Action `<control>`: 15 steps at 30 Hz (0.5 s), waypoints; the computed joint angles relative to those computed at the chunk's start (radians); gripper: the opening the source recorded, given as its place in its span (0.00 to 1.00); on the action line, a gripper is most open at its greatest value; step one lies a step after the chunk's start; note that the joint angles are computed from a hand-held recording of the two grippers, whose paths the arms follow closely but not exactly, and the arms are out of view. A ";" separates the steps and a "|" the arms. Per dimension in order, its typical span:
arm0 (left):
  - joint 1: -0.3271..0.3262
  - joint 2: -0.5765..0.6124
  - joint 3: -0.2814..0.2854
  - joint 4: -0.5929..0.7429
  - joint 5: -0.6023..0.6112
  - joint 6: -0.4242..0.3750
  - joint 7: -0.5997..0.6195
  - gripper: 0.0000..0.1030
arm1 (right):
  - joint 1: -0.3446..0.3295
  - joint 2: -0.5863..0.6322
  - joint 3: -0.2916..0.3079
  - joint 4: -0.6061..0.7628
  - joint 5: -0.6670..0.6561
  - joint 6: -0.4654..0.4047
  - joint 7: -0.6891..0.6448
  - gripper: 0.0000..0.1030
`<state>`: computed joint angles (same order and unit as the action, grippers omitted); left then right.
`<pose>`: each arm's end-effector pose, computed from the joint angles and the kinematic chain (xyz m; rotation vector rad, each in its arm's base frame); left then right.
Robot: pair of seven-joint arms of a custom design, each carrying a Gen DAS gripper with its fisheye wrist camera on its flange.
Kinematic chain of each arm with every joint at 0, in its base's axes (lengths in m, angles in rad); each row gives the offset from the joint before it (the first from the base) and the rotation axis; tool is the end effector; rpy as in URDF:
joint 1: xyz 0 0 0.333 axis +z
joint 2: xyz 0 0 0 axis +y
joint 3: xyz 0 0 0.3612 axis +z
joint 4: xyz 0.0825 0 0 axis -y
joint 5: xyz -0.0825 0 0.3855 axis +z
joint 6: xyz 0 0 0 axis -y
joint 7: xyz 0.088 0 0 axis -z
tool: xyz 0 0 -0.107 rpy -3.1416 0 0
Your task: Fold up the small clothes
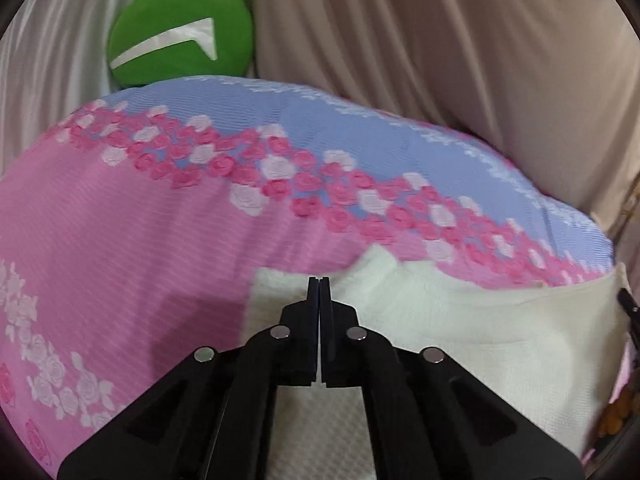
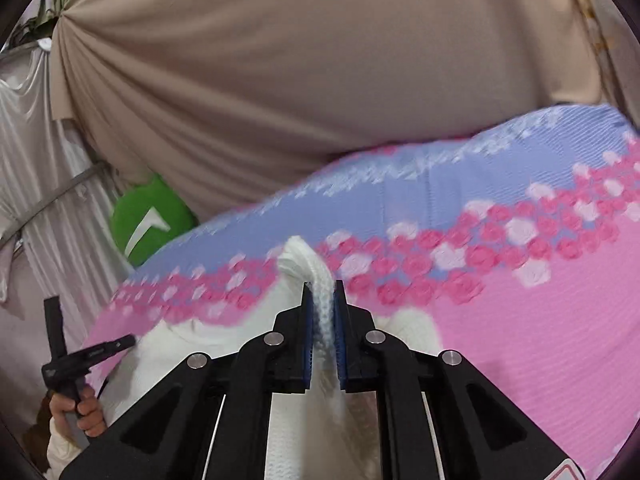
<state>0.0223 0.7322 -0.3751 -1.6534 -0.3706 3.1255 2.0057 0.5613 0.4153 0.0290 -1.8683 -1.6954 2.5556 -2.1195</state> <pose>0.7422 -0.1699 0.3186 -1.6454 2.0701 -1.0495 0.5498 0.3830 0.3493 -1.0208 1.9162 -0.6865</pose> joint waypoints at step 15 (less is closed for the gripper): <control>-0.035 0.025 0.039 0.025 -0.015 -0.015 0.009 0.00 | 0.086 -0.028 -0.010 -0.078 0.014 -0.185 0.160 0.23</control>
